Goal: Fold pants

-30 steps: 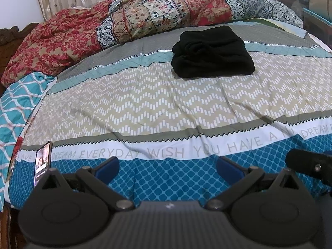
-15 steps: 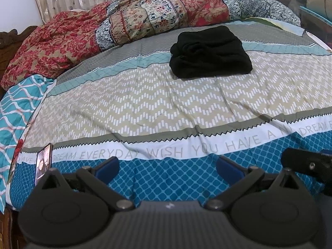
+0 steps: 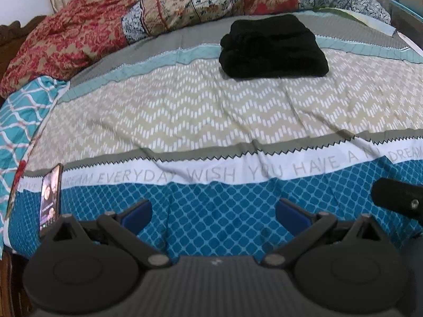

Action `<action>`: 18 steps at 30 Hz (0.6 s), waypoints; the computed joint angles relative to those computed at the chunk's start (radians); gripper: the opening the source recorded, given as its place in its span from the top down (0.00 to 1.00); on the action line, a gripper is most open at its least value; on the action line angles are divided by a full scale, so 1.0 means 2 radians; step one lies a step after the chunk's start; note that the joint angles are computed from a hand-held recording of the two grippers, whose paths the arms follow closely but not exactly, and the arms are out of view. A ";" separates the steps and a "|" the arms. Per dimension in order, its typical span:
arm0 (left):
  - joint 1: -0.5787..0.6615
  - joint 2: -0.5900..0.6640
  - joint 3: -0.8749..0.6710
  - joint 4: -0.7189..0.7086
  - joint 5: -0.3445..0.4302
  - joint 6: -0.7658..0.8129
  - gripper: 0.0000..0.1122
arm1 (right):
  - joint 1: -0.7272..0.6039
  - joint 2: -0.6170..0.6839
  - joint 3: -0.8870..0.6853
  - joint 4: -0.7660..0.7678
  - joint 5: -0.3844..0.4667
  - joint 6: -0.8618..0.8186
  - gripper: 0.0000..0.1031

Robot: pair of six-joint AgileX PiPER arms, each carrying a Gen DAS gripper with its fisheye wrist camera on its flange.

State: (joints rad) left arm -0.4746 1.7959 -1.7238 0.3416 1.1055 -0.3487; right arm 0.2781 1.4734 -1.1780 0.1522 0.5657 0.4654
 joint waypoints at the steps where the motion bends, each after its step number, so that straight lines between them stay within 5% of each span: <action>1: 0.002 0.002 -0.002 -0.006 0.003 0.003 0.08 | 0.000 0.000 0.001 0.000 0.000 0.000 0.00; 18: 0.006 0.018 -0.012 -0.024 0.024 0.015 0.08 | 0.000 -0.004 0.006 -0.021 -0.005 0.024 0.00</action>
